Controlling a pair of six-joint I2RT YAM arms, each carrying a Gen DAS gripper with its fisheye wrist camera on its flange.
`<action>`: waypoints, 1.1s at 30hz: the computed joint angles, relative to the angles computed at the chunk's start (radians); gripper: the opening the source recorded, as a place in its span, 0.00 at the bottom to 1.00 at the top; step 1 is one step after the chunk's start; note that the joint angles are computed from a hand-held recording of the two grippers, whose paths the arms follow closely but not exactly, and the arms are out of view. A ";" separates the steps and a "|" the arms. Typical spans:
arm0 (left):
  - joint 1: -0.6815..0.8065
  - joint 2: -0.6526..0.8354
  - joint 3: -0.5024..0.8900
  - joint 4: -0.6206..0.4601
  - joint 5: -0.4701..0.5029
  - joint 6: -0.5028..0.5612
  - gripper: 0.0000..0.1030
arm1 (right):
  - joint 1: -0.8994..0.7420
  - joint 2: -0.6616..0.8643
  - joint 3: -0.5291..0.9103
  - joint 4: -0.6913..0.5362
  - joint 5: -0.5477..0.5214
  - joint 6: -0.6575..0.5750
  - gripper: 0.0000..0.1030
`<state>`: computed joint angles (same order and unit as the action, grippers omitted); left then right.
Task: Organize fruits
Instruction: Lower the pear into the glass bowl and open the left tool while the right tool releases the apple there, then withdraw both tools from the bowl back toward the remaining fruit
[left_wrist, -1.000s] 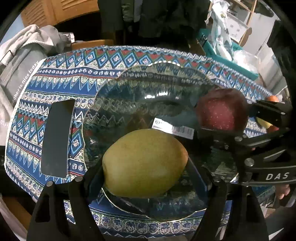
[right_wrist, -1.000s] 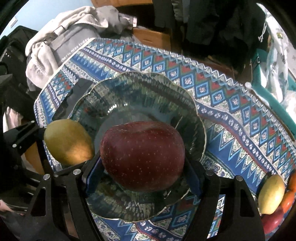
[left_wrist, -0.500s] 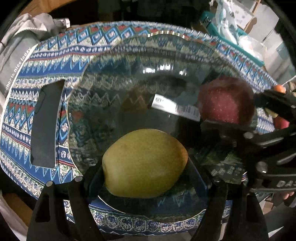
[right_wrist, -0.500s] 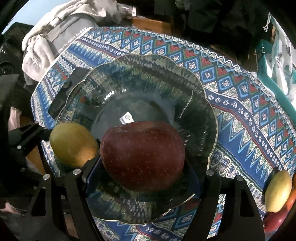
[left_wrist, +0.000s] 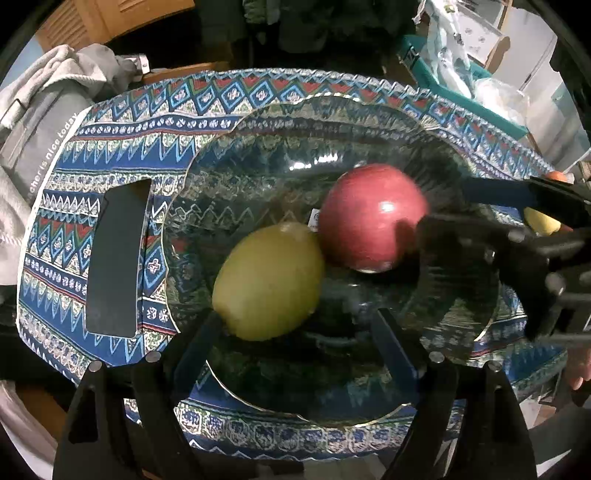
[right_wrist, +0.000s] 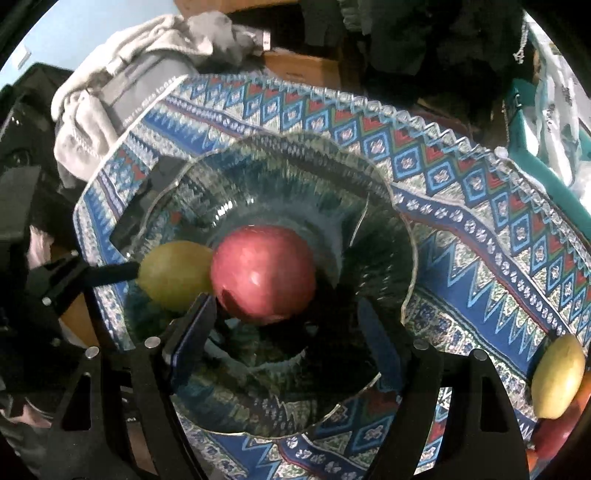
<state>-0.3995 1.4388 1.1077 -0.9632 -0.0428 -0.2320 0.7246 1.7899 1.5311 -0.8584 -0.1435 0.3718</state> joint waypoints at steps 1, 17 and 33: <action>-0.003 -0.008 0.007 -0.008 -0.002 -0.002 0.84 | -0.001 -0.009 0.002 -0.001 0.003 0.004 0.77; -0.084 -0.073 0.164 -0.074 -0.018 -0.056 0.84 | -0.026 -0.198 0.028 -0.108 0.141 -0.002 0.78; -0.274 -0.022 0.312 -0.112 -0.068 -0.129 0.84 | -0.116 -0.444 -0.040 -0.237 0.246 -0.042 0.78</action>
